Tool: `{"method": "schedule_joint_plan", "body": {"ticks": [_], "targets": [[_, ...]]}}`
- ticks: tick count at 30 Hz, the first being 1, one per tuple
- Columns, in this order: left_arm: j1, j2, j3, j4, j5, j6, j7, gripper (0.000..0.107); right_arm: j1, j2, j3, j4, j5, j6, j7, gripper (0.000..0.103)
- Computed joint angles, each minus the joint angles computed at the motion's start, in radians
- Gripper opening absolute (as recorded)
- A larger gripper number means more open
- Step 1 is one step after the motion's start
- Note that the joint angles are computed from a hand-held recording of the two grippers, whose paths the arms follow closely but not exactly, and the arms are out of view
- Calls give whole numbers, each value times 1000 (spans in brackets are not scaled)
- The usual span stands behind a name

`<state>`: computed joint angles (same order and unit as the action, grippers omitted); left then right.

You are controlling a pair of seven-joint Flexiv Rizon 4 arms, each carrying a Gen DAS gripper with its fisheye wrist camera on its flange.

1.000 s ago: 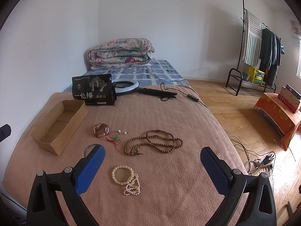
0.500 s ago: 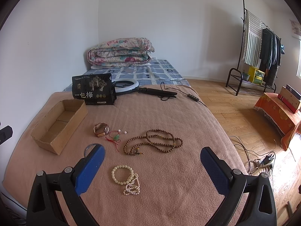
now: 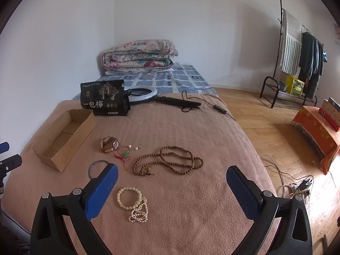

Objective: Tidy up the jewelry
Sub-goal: 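Lower left tool onto pale bead bracelet while right tool moves to brown bead necklace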

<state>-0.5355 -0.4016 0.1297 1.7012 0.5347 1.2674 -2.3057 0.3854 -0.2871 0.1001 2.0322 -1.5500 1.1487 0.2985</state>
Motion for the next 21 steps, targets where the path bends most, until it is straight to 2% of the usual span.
{"method": "schedule_joint_plan", "body": {"ticks": [3, 9, 11, 16, 17, 19, 21], "targets": [[10, -17, -19, -8, -15, 4, 31, 103, -44, -20, -11, -3, -14, 130, 14, 103], [36, -67, -76, -22, -120, 30, 184, 101, -49, -8, -20, 20, 88, 108, -89, 103], [39, -90, -90, -41, -161, 20, 239, 95, -47, -4, -27, 20, 107, 88, -125, 103], [91, -152, -186, -72, -334, -9, 425, 68, -67, -19, -45, 6, 115, 104, -193, 99], [104, -164, -209, -76, -372, -15, 463, 64, -76, -30, -47, 1, 134, 129, -211, 96], [129, -190, -256, -87, -446, -32, 535, 49, -89, -55, -48, -6, 205, 180, -258, 92], [139, -213, -282, -95, -504, -39, 585, 45, -94, -82, -49, -12, 301, 223, -329, 86]]}}
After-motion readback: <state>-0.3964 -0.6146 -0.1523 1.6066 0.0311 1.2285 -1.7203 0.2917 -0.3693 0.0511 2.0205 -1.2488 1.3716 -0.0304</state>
